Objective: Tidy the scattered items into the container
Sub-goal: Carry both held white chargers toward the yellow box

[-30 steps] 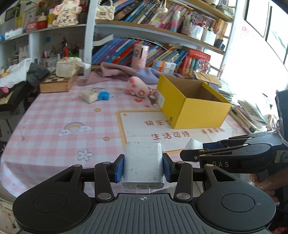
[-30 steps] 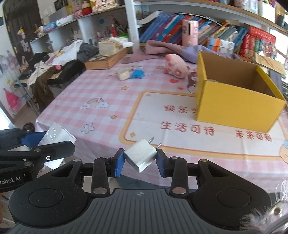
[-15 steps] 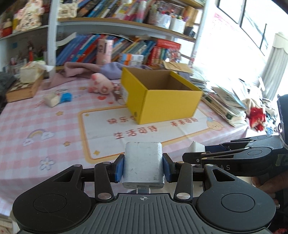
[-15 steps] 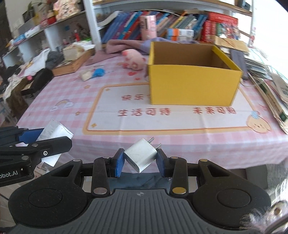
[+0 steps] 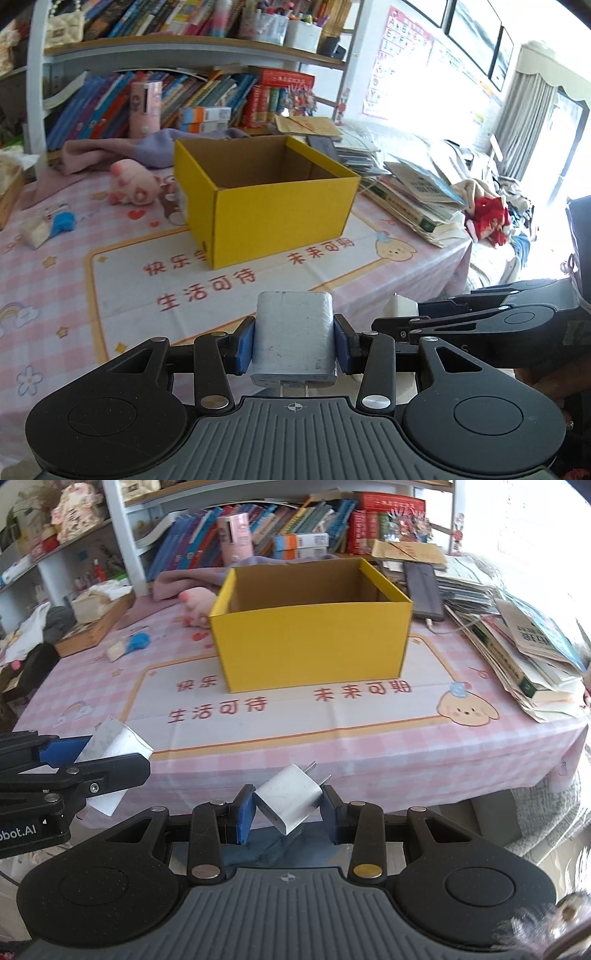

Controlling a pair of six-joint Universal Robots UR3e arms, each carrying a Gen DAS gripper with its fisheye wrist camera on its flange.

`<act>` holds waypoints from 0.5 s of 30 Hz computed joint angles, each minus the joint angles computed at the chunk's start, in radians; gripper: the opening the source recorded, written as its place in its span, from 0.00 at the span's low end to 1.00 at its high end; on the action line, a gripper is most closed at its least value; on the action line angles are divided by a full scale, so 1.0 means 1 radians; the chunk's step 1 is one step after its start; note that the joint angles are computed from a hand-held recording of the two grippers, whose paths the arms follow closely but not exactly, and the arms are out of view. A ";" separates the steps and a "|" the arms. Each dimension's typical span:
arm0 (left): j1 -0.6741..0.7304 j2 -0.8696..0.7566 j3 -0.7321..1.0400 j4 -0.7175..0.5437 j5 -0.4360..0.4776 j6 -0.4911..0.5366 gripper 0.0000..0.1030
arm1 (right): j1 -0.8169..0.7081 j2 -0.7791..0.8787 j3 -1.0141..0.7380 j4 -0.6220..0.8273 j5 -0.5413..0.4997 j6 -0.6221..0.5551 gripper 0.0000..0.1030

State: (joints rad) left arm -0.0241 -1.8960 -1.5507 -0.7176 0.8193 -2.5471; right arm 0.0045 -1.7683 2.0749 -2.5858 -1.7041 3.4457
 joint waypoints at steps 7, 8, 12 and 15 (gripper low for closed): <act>-0.048 -0.062 0.084 0.006 0.020 -0.029 0.40 | -0.075 -0.004 0.009 -0.011 0.045 -0.041 0.34; -0.053 -0.071 0.096 0.011 0.023 -0.036 0.40 | -0.085 -0.001 0.007 -0.014 0.054 -0.050 0.34; -0.066 -0.108 0.150 0.025 0.035 -0.068 0.40 | -0.114 0.032 -0.020 -0.031 0.086 -0.089 0.34; -0.077 -0.139 0.197 0.024 0.046 -0.090 0.40 | -0.131 0.059 -0.045 -0.036 0.104 -0.114 0.34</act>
